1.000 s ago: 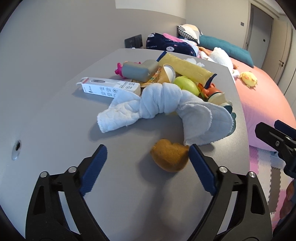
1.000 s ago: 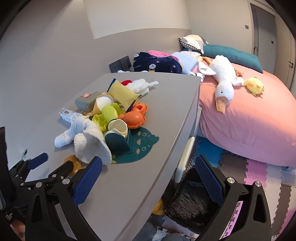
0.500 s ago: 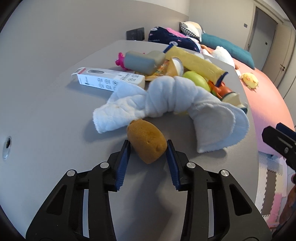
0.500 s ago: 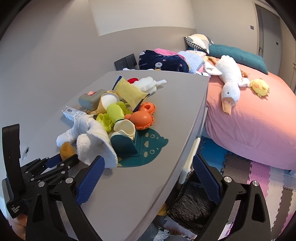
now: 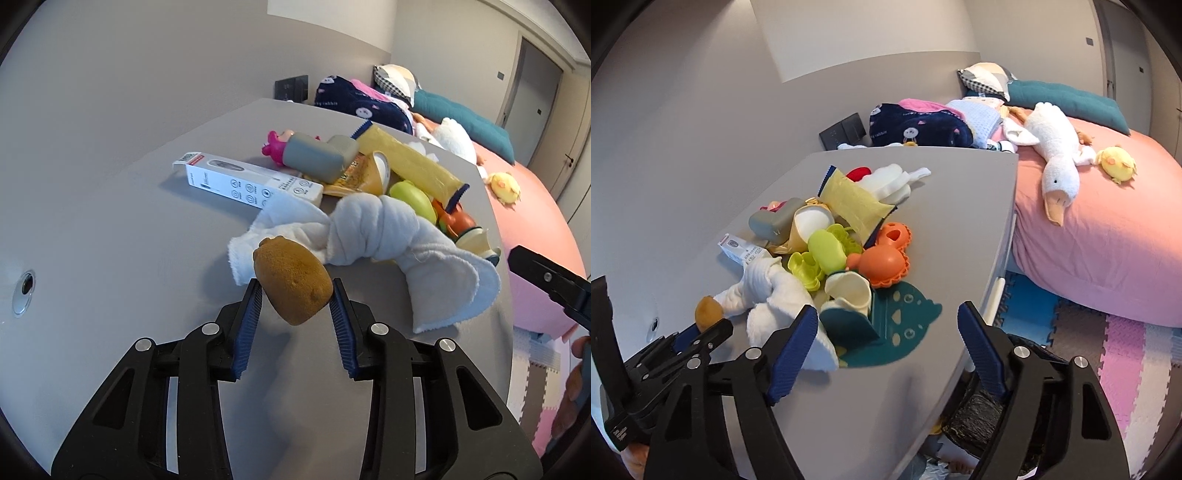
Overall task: Collect trash
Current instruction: 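Grasp the brown sponge with the left gripper while the right gripper grasps the teal cup, then carry the sponge and teal cup over the black bin and release both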
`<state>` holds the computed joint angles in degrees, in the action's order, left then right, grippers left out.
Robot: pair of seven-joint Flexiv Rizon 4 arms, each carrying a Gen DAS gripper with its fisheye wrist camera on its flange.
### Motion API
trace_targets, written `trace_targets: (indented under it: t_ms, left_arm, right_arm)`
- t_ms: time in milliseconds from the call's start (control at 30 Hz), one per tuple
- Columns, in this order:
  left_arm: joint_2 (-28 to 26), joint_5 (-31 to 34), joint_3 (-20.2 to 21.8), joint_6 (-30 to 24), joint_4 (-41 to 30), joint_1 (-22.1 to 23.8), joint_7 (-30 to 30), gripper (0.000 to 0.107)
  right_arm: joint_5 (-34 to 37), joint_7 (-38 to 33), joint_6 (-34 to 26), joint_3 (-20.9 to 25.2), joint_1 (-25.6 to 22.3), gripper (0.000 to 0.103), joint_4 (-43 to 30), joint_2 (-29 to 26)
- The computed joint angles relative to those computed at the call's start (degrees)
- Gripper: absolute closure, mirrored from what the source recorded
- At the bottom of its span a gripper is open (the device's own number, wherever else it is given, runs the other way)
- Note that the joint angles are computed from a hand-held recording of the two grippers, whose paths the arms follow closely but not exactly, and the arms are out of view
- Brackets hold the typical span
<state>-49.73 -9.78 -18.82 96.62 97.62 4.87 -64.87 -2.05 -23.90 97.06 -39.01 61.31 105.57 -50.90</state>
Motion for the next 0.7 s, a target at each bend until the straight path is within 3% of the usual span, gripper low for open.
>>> trace_targets:
  t_ms: [133, 400, 700]
  left_arm:
    - [0.18, -0.16, 0.13, 0.39, -0.04, 0.25, -0.41, 0.069]
    - [0.29, -0.51, -0.04, -0.01, 0.06, 1.36, -1.22, 0.069]
    - [0.8, 0.11, -0.96, 0.85, 0.74, 1.78, -0.92, 0.069]
  right_arm:
    - [-1.65, -0.57, -1.14, 2.84, -3.1, 0.026, -3.4, -0.81]
    - [-6.01, 0.34, -3.61, 10.95, -10.88, 0.06, -8.92, -2.08]
    - [-2.83, 1.52, 1.36, 9.33, -9.17, 0.063, -4.8, -0.92]
